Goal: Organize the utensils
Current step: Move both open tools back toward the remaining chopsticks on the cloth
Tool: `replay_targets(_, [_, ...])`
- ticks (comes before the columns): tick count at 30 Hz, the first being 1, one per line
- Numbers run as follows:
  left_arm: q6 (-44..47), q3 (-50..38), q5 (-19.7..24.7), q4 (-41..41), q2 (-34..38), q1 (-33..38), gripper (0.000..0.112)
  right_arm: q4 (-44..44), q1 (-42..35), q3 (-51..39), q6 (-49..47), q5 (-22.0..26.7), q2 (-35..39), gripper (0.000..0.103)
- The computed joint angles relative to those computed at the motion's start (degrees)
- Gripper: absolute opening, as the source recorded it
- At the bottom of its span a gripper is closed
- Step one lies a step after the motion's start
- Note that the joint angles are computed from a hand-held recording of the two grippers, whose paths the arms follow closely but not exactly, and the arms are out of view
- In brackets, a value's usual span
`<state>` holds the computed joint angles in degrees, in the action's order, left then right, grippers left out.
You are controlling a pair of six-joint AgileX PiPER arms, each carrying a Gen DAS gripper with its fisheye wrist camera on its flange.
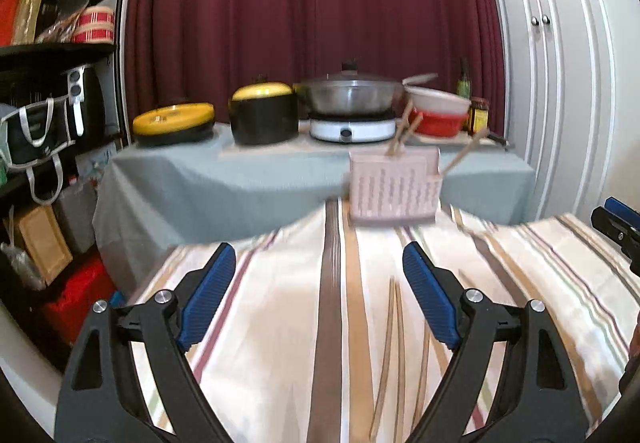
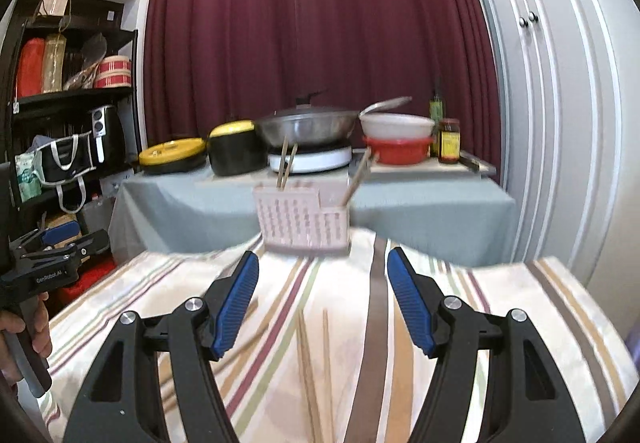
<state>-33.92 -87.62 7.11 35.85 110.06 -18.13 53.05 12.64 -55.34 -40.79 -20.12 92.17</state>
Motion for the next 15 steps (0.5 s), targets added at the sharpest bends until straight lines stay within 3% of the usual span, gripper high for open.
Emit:
replay_targets(2, [-4.0, 3.6, -0.8, 3.8, -1.2, 0.0, 0.082, -0.8, 1.2, 2.6, 1.7, -1.6, -0.4, 0.063])
replay_targets(4, [-2.4, 6.8, -1.4, 2.0, -2.0, 0.2, 0.080, -1.6, 2.5, 5.6, 4.1, -3.0, -0.8, 0.057])
replay_targets(9, [-7.1, 13.5, -3.2, 6.0, -3.7, 0.3, 0.072, -2.6, 4.4, 10.8, 7.6, -4.0, -0.8, 0.046])
replay_targets(11, [-2.4, 15.8, -3.7, 1.3, -3.9, 0.2, 0.068, -2.8, 4.9, 12.2, 8.7, -4.1, -0.6, 0.041])
replay_targets(15, [-2.1, 18.5, -4.1, 0.9, -3.7, -0.4, 0.061, -4.8, 5.0, 14.8, 12.6, -3.7, 0.5, 0.037])
